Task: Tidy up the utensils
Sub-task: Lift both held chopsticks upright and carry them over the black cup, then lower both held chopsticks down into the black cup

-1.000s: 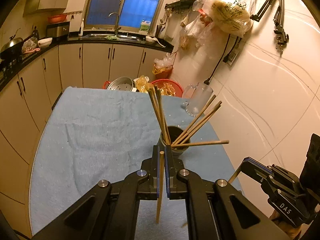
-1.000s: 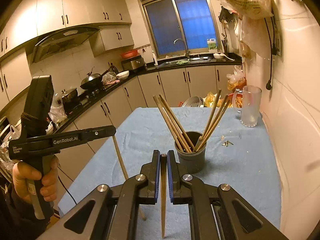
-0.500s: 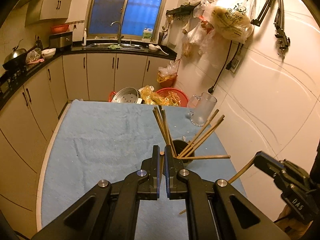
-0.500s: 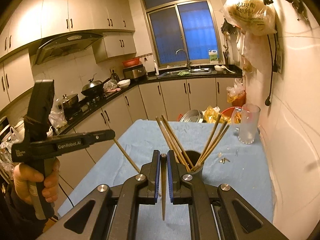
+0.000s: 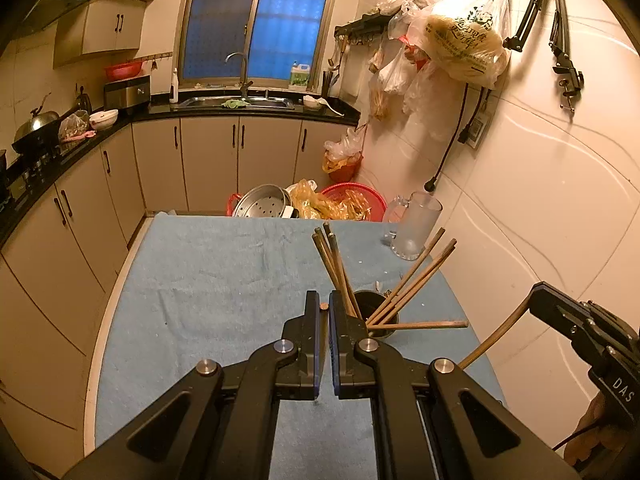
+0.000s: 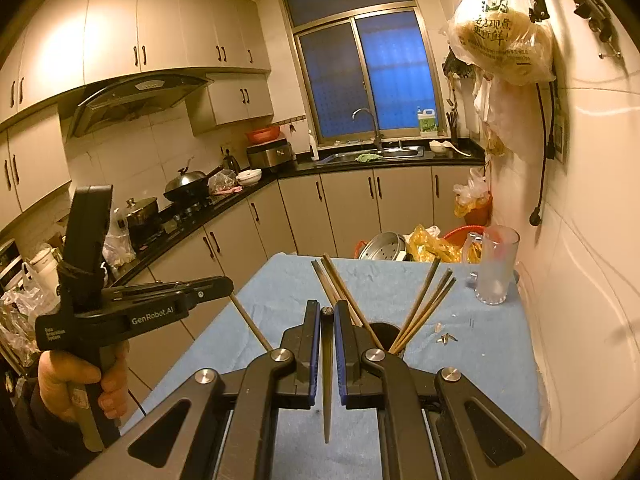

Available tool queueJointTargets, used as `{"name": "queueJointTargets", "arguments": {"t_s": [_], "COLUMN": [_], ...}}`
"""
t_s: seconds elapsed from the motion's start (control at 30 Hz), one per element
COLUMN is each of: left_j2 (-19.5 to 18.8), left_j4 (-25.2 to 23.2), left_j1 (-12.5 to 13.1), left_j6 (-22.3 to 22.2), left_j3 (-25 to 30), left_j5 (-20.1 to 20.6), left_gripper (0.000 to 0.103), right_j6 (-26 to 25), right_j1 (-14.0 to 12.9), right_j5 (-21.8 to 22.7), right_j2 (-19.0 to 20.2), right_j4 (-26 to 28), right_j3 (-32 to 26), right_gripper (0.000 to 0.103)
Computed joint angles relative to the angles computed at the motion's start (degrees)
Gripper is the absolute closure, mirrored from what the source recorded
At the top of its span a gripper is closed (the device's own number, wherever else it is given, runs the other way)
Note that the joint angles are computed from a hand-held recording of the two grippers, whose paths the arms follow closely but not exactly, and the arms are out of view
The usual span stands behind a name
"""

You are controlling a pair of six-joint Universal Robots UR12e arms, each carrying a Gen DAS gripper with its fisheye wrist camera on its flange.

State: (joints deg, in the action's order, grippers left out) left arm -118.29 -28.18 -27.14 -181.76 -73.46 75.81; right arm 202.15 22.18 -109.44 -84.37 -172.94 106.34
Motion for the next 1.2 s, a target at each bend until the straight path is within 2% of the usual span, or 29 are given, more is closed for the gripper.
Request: {"name": "queueJointTargets", "arguments": {"t_s": [0.87,1.2], "left_j2": [-0.49,-2.0], "left_j4": [0.53,-0.18], "left_j1": [-0.7,-0.92], "left_j6": [0.26,-0.83], "left_j3": [4.14,8.35], "left_j5": [-1.12,-3.01], "left_gripper": [0.099,0.099], "right_j6": [-2.95,-3.06], "right_j1": [-0.77,-2.05], "right_j5": [-1.89,-2.94], "right_j2": [-0.55,-0.27], "right_j4": [0.44,0.56], "right_j3": [-3.76,-4.85], "right_gripper": [0.095,0.095]}}
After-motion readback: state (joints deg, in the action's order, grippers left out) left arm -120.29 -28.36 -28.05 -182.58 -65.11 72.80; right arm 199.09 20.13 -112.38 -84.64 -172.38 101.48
